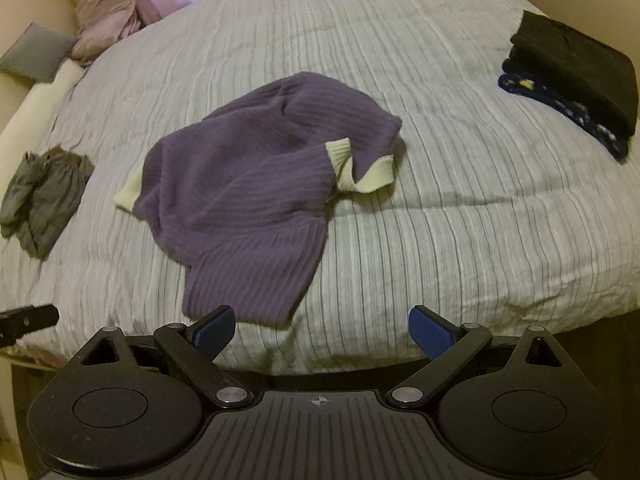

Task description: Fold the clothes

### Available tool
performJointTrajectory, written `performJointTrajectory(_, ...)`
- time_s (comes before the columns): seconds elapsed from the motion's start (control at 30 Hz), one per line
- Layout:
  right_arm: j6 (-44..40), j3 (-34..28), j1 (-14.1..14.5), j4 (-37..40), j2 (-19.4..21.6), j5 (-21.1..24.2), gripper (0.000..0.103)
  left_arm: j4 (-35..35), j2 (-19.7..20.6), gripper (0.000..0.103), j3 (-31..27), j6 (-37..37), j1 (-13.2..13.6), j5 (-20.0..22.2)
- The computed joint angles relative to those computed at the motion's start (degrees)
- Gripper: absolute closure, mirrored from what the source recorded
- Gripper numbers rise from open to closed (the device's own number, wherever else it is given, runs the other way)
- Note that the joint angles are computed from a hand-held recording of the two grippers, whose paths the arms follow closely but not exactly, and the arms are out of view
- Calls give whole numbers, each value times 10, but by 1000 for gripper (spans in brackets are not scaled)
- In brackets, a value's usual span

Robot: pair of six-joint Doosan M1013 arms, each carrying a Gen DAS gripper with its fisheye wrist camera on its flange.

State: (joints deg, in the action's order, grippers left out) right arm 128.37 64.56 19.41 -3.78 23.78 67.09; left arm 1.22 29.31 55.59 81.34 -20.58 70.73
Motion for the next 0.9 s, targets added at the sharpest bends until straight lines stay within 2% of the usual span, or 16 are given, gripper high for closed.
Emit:
performJointTrajectory(0.43,-15,17,6,-2,-10,3,7,7,-14,60,31,-3,-7,4)
performJointTrajectory(0.9,-6,28,4,-13,-19,-14,7,16,-13,59,23,-7,-17,-7)
